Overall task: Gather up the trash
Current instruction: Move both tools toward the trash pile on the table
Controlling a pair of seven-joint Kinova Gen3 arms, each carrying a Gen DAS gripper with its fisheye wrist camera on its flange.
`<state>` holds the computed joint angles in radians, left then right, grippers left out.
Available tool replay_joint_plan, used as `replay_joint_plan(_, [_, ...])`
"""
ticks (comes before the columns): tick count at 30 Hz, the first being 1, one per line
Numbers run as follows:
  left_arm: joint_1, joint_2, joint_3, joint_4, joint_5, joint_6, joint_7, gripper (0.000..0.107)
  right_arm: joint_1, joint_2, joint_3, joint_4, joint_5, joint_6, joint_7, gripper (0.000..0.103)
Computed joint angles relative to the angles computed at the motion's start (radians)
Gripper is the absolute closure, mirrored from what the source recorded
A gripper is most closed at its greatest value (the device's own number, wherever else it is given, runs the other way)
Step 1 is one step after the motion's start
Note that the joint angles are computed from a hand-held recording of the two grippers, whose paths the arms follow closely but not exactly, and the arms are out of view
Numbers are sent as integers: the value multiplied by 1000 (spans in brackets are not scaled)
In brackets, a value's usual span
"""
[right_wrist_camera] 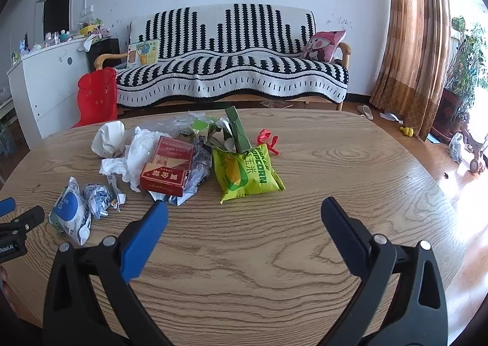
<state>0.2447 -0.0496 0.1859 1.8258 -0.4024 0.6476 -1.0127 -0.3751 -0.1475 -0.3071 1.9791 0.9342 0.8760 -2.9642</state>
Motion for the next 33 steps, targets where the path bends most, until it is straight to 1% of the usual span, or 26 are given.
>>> replay_joint_plan(1, [-1,2,13,1,-16,0,18,10,-15,0,15,-1,-5,1,3,6])
replay_joint_plan(2, [5,3,7,0,-15,1,19,10,-11,-3,11,8,5,-7,-10,6])
replay_joint_plan(3, [5,3,6,-2,-13,2,16,10,4,1,-11,14,31,-4,-33,6])
replay_joint_plan(4, [5,5,4,-3,-8,2,11,10,3,1,-15,16,41,-1,-45,6])
replay_joint_plan(6, [4,11,1,3,-19,-5,14,10,-1,-3,-6,18,33,-12,-50,6])
replay_joint_plan(9, [4,10,-3,6,-25,-10,11,10,0,-16,13,17,-4,-28,-25,6])
replay_joint_plan(11, [3,10,-4,12,-37,-14,13,10,17,-14,-8,18,8,-15,-24,6])
replay_joint_plan(15, [-2,12,-13,0,1,9,-30,10,20,-17,1,14,-17,-15,-5,6])
replay_joint_plan(16, [-2,13,-16,-10,17,28,-50,10,19,-19,8,10,-34,-16,10,6])
replay_joint_plan(18, [-5,13,-20,-17,30,44,-75,10,19,-21,9,11,-35,-15,19,6])
replay_joint_plan(19, [-8,12,-25,-14,41,41,-93,10,27,-14,-6,12,-19,-4,17,6])
replay_joint_plan(22, [-19,21,-34,-19,63,53,-143,10,29,-20,2,10,-35,-1,29,6])
replay_joint_plan(24, [-28,21,-46,-8,94,32,-175,10,40,-19,-6,15,-26,1,14,6])
replay_joint_plan(26, [-37,21,-53,-7,125,29,-204,10,39,-23,8,15,-44,-8,10,6])
replay_joint_plan(28, [-41,21,-54,-14,147,44,-222,10,43,-23,10,13,-57,-12,21,6])
replay_joint_plan(31, [-41,17,-46,-8,129,34,-206,10,42,-15,4,4,-63,0,45,6])
replay_joint_plan(33, [-47,13,-31,6,93,12,-180,10,41,-16,4,6,-60,1,44,6])
